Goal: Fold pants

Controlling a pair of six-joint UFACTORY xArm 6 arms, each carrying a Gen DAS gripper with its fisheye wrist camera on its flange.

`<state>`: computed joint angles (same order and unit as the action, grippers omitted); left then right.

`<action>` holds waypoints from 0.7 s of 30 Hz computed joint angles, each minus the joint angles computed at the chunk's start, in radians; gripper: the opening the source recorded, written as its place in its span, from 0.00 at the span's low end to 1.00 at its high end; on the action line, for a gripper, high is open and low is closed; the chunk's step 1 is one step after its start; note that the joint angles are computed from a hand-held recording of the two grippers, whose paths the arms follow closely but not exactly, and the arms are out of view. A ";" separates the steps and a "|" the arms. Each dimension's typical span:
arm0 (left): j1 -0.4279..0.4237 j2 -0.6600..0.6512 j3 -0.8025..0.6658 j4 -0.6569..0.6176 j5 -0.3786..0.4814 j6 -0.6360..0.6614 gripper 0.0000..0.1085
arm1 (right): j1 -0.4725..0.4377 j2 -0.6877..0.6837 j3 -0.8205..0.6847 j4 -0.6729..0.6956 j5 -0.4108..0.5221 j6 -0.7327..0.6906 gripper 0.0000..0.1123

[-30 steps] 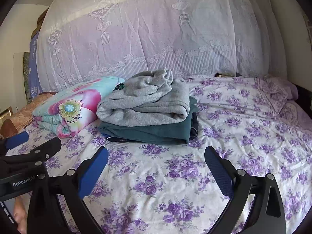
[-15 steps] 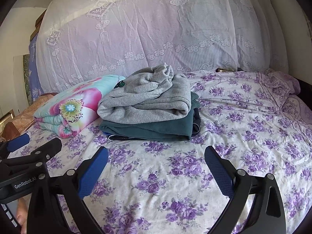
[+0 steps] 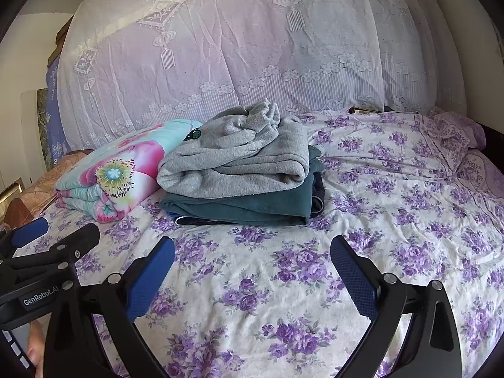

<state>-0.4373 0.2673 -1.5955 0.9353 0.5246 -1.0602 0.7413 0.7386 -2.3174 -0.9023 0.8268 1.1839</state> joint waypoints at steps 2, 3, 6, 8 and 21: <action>0.000 0.000 -0.001 0.000 0.001 0.000 0.91 | 0.000 0.001 0.001 0.002 -0.001 0.002 0.89; 0.000 0.000 0.000 0.004 0.000 -0.003 0.91 | 0.000 0.001 0.001 0.002 -0.001 0.002 0.89; 0.001 -0.003 0.005 0.020 -0.004 -0.018 0.91 | 0.001 0.003 0.000 0.004 -0.001 0.006 0.89; -0.001 -0.005 0.006 0.038 -0.001 -0.030 0.91 | 0.001 0.003 -0.001 0.005 -0.001 0.004 0.89; -0.001 0.002 -0.003 -0.029 0.002 0.009 0.90 | 0.002 -0.001 0.006 0.006 -0.004 0.015 0.89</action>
